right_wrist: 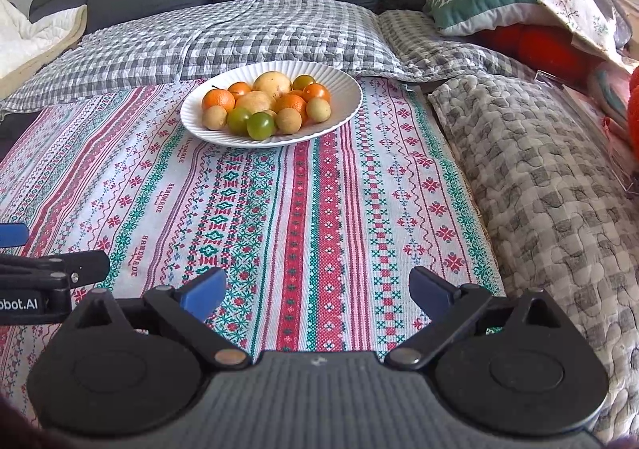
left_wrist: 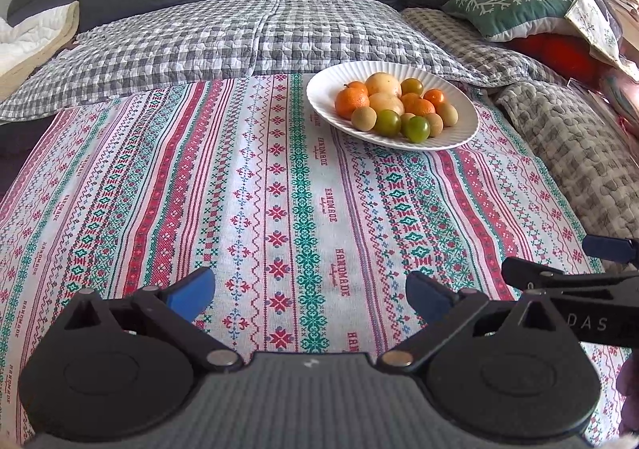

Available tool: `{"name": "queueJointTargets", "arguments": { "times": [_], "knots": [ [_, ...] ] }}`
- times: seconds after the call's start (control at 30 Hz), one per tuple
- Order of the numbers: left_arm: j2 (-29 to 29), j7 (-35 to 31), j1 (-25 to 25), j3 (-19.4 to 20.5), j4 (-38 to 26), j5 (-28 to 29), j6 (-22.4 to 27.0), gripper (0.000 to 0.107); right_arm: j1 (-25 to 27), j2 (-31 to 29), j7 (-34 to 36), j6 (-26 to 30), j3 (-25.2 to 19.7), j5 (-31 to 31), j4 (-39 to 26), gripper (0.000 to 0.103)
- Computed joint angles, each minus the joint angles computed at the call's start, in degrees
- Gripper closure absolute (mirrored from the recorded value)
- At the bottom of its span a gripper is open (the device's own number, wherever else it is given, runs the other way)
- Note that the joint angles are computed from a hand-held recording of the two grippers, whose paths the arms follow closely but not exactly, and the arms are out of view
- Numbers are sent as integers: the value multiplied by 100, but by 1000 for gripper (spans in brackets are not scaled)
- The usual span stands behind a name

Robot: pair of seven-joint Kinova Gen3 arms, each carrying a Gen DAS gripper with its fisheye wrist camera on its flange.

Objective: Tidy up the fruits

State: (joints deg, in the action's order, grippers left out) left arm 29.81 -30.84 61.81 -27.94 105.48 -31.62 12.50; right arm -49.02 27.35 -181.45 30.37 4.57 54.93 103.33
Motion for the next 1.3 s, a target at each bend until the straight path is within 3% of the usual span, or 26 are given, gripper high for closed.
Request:
{"name": "queueJointTargets", "arguments": {
  "times": [0.17,0.57,0.9,1.3],
  "knots": [
    [61,176,59,-19,-113,-73,251,10,-53,24,-124,59,26,68,-46,5],
    [49,729,-464,798,-359,-669,917,10,-17,51,-254,120,-31,106,-92,4],
    [-12,1043,-876,1359,-361,-1113,1070,10,26,61,-156,103,-48,-36,-135,3],
    [-39,1221,-1035,1574,-347,-1321,1125,10,15,76,-4,92,-14,-185,-176,3]
  ]
}}
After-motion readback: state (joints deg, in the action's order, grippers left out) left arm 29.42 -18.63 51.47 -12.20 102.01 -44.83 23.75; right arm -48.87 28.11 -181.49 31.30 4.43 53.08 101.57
